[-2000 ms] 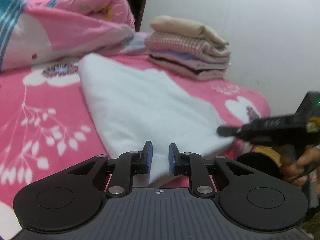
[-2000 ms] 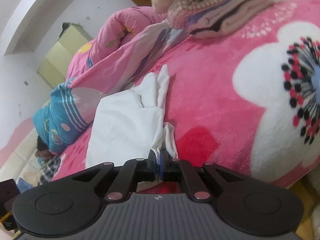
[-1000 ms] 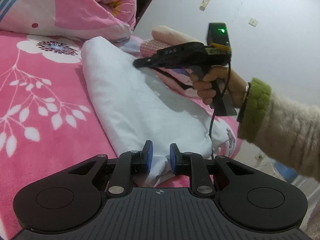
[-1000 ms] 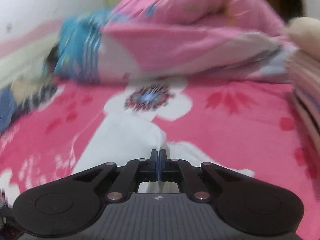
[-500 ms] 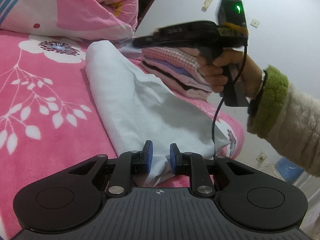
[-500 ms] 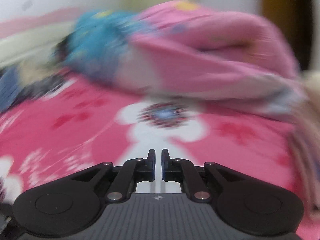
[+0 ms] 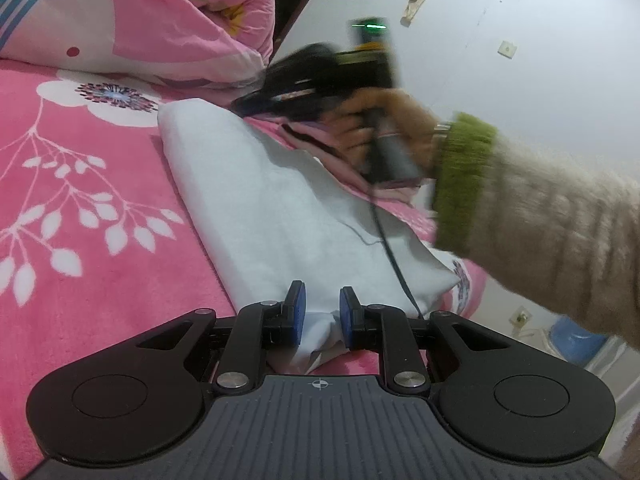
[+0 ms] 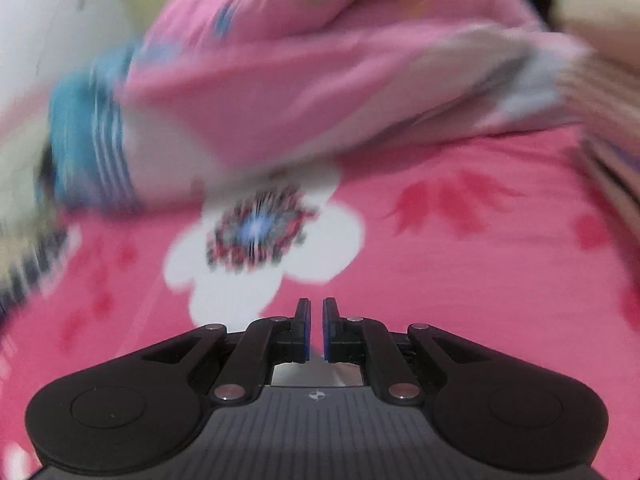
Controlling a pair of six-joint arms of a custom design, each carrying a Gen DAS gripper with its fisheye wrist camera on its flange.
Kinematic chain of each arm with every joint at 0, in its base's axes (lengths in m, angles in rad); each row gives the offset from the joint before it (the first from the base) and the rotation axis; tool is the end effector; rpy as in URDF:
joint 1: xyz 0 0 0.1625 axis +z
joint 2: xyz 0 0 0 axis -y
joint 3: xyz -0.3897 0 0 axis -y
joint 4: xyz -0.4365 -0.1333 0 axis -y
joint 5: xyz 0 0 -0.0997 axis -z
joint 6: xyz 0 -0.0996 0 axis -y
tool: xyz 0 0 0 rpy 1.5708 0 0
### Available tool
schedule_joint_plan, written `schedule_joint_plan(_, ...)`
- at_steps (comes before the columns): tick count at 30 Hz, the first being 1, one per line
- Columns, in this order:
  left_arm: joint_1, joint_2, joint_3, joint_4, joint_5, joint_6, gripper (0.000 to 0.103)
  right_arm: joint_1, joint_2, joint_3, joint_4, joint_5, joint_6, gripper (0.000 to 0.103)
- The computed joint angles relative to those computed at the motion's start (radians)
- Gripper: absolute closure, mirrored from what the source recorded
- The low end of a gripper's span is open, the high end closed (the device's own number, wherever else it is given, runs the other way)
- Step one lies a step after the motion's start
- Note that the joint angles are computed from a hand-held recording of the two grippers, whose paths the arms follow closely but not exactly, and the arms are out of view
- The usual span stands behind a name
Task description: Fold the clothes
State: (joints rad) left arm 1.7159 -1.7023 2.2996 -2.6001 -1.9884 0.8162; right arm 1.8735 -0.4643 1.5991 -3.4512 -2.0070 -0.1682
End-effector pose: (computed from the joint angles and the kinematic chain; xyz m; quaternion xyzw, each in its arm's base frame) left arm 0.1553 -0.4204 0.2624 -0.3566 -0.8876 0.2795 0.0826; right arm 0.2860 -0.6097 -0.0573 0.1355 -0.9025 0.3683 0.1772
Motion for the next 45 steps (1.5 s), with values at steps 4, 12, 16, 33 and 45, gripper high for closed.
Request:
schedule_joint_plan(4, -0.004, -0.001, -0.006, 0.01, 0.005, -0.031, 0.084, -0.007, -0.184, 0.264, -0.201, 0.041, 0.113, 0.097)
schedule_joint_plan(12, -0.053, -0.068, 0.014, 0.014, 0.08, -0.091, 0.082, -0.056, -0.32, 0.613, -0.412, 0.084, 0.371, 0.091)
schedule_joint_plan(16, -0.105, -0.108, 0.023, 0.004, 0.134, -0.107, 0.08, -0.152, -0.26, 0.627, -0.503, 0.244, 0.39, 0.091)
schedule_joint_plan(33, -0.449, 0.236, -0.143, -0.082, 0.601, -0.331, 0.08, -0.324, -0.184, 0.516, -0.493, 0.557, 0.322, 0.066)
schedule_joint_plan(45, -0.502, 0.31, -0.156, -0.09, 0.732, -0.361, 0.08, -0.338, -0.195, 0.483, -0.421, 0.6, 0.256, 0.06)
